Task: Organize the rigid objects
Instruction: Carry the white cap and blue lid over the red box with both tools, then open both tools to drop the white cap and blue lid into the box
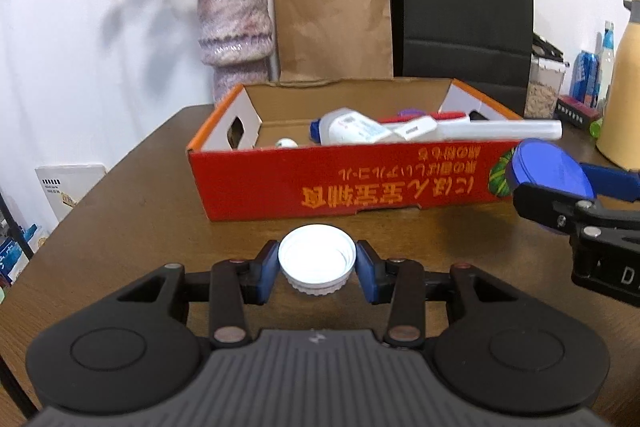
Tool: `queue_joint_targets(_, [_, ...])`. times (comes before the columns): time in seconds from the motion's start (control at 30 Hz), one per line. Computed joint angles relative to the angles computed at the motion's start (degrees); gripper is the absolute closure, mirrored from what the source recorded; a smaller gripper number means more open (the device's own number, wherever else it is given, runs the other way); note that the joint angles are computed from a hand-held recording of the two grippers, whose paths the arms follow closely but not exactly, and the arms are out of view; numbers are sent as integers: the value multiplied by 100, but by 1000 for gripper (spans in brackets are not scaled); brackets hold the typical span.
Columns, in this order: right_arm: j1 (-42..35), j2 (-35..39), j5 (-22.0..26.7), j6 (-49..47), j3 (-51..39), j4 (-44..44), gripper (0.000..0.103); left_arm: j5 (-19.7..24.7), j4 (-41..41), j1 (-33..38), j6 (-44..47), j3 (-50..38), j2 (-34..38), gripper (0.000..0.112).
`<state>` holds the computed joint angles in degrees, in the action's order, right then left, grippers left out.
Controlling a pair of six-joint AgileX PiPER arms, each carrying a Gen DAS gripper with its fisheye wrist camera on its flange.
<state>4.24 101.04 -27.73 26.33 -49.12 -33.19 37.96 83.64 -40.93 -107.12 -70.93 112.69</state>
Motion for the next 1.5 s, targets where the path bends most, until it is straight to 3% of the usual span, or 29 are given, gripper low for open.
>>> queue_joint_targets(0.67, [582, 324, 151, -892, -821, 1471, 38, 257, 236, 389, 78, -792, 39, 70])
queue_joint_targets(1.5, [634, 1853, 981, -531, -3252, 1220, 38, -112, -639, 1099, 1490, -2944, 1293, 70])
